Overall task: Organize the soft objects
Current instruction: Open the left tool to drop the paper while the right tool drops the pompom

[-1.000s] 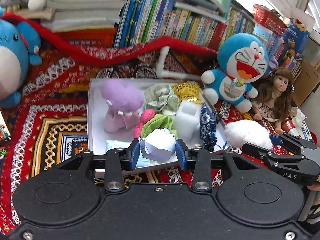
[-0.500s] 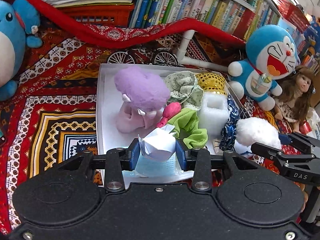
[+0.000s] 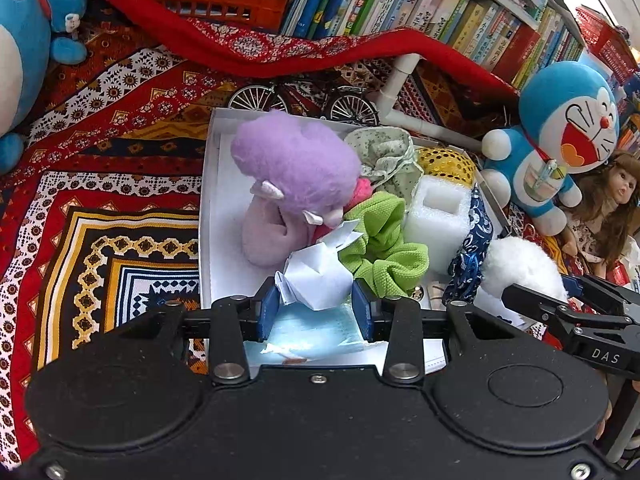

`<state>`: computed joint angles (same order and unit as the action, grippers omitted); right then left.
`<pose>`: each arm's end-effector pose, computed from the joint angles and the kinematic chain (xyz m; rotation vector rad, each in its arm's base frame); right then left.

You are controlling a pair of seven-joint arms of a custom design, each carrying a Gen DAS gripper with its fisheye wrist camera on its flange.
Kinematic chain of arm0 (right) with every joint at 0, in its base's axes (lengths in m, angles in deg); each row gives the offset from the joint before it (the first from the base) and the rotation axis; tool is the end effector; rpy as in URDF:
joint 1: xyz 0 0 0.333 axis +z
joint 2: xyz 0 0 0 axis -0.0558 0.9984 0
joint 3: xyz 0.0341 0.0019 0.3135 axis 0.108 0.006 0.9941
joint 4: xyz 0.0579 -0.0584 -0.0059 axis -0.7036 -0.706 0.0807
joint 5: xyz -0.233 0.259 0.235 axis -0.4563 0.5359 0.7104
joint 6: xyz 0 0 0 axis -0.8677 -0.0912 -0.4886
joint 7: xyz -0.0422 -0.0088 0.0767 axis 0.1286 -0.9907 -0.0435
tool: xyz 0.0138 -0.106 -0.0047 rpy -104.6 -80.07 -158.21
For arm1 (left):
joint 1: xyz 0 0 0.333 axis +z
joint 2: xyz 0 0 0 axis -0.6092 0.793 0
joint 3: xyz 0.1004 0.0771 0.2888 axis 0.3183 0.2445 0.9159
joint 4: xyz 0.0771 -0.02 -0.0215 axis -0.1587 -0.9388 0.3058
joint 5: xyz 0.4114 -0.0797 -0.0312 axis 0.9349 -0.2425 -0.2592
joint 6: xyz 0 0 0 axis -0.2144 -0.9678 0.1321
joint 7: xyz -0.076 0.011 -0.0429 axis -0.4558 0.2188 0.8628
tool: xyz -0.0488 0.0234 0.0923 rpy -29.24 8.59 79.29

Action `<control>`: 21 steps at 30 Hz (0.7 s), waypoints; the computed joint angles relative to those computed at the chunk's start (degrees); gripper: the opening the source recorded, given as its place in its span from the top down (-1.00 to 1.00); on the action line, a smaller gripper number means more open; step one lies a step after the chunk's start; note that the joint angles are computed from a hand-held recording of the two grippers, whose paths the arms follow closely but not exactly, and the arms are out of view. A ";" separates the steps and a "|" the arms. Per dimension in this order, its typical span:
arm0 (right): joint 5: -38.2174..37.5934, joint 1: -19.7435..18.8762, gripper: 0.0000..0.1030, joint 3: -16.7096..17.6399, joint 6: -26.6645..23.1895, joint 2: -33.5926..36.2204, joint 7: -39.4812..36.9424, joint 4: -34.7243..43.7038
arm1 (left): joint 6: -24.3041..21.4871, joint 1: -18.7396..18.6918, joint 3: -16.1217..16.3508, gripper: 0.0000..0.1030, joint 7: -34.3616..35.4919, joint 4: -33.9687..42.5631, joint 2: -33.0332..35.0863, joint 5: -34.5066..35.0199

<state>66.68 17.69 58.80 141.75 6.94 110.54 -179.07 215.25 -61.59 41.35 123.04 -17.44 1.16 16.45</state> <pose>0.5280 0.2832 0.3358 -1.7932 1.4586 -0.4089 0.5785 -0.3916 0.3370 -1.9676 1.9844 -0.9460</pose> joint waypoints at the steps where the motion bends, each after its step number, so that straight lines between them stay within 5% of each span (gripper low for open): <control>1: 0.04 0.13 -0.31 -0.07 -0.04 0.16 0.00 0.16 | -0.18 0.15 -0.17 0.29 0.23 0.21 0.23 -0.19; 21: -3.95 -4.18 -0.43 3.97 0.71 -0.16 3.76 -1.17 | -1.68 -2.73 2.42 -0.24 -4.43 0.12 -0.91 6.38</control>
